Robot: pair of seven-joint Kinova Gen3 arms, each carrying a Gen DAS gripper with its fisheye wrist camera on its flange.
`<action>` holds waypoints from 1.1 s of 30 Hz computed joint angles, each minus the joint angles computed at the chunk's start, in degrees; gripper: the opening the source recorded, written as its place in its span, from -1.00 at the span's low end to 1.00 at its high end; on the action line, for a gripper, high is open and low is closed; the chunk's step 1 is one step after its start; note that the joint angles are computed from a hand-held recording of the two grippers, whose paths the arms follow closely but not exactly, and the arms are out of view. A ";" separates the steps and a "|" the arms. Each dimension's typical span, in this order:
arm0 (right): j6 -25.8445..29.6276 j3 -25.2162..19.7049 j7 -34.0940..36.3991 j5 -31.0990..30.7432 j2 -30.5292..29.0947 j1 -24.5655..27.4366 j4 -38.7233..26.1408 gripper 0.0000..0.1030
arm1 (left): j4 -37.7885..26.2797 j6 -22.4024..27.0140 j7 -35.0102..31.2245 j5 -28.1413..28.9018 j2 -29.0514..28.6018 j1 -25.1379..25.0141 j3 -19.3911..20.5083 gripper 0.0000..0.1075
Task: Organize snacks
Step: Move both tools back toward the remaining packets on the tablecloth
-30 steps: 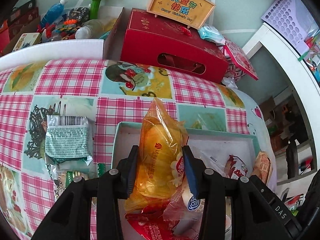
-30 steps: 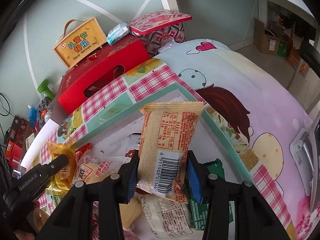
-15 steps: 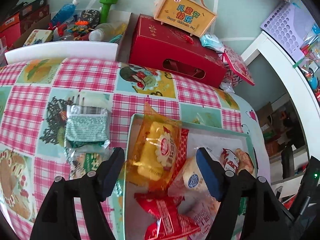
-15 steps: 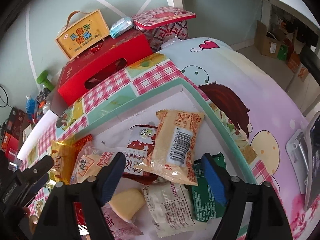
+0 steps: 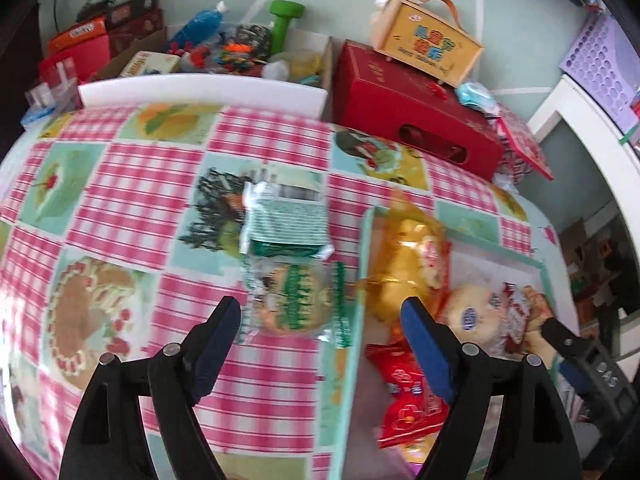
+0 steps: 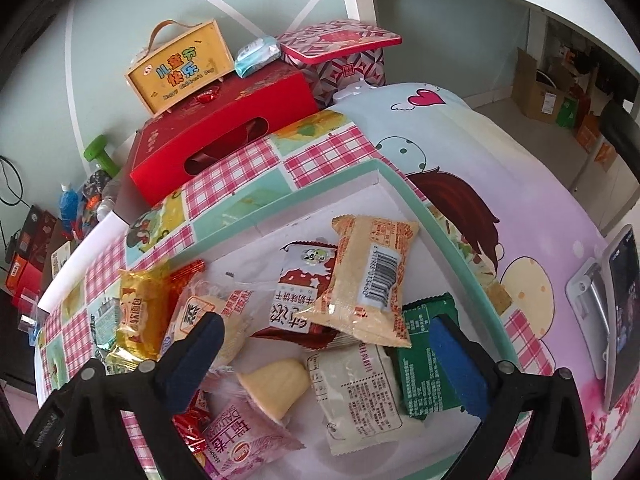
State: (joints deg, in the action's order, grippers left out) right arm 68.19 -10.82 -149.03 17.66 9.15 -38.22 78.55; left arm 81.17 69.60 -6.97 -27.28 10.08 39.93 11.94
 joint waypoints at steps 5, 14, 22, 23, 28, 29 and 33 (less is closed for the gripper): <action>1.53 -0.64 -0.40 1.82 0.25 -1.88 -1.31 1.00 | -3.34 8.12 0.26 -3.79 2.60 2.78 -0.18 0.78; 3.13 -1.54 0.69 4.40 1.25 -5.77 -4.78 1.00 | -5.29 15.56 0.14 -3.67 3.43 4.06 -1.27 0.78; 3.06 -1.77 4.48 4.12 3.71 -9.09 -8.62 1.00 | -1.46 15.91 2.56 -1.24 0.13 0.84 -1.02 0.78; 3.05 -1.72 5.06 3.96 4.06 -9.52 -9.08 1.00 | -0.81 15.96 3.00 -0.96 -0.35 0.29 -0.98 0.78; 2.92 -1.33 7.15 3.45 5.66 -11.77 -11.00 1.00 | 1.99 16.59 4.91 -0.10 -2.51 -2.36 -0.44 0.78; 2.99 -1.21 7.37 3.46 5.93 -12.24 -11.34 1.00 | 2.59 16.59 5.19 0.10 -2.98 -2.92 -0.32 0.78; 3.24 -0.90 8.98 2.82 7.42 -13.67 -13.00 1.00 | 5.24 15.63 6.34 1.29 -5.06 -5.38 0.16 0.78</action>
State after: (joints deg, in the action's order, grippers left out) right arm 71.43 -11.72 -140.05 20.49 16.58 -51.89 65.55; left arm 86.41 85.24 -0.63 -26.00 5.03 34.56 12.10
